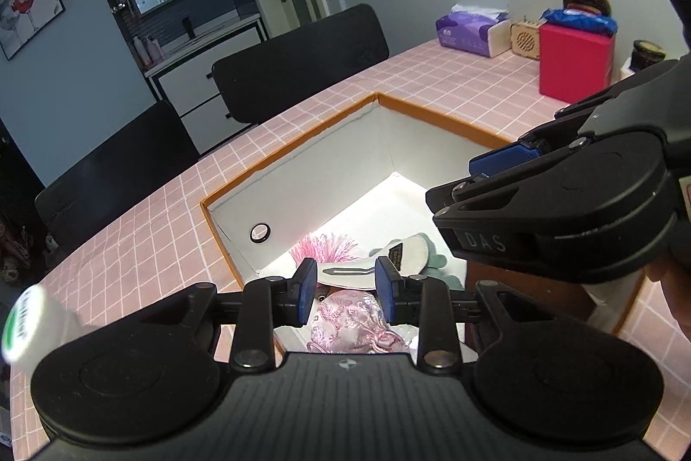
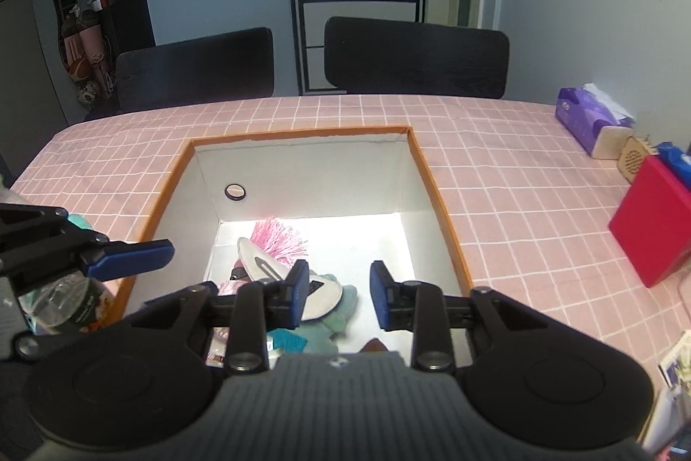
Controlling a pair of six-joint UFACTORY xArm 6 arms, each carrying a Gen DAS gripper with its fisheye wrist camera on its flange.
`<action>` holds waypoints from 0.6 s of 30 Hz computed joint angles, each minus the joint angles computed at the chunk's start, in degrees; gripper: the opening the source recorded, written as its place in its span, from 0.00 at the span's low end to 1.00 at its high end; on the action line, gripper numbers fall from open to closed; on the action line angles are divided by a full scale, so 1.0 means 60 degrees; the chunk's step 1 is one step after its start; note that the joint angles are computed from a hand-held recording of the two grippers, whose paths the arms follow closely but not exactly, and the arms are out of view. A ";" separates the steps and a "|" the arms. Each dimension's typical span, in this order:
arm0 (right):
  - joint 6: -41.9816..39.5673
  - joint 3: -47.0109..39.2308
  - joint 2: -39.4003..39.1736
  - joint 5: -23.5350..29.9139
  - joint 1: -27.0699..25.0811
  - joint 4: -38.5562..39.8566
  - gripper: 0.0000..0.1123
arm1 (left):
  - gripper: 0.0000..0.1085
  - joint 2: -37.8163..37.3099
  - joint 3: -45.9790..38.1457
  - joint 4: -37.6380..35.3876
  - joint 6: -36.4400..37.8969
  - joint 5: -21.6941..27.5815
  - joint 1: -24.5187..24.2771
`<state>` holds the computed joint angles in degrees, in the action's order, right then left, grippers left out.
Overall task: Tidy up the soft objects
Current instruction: 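Move both tools back toward the remaining soft items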
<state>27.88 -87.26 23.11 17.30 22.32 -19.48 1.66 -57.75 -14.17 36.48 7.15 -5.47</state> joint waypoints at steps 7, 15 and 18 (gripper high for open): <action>0.1545 0.1621 -0.1484 -0.0117 0.0181 -0.1231 0.31 | 0.33 -0.1577 0.0849 -0.5187 0.4745 0.0644 -0.0094; 0.3502 0.3701 -0.3373 -0.0503 0.0627 -0.2656 0.37 | 0.33 -0.3554 0.1973 -0.9212 0.8541 0.2715 0.1036; 0.4399 0.4286 -0.3914 -0.0604 0.0880 -0.3584 0.43 | 0.33 -0.4098 0.2406 -0.9867 0.9372 0.3352 0.1663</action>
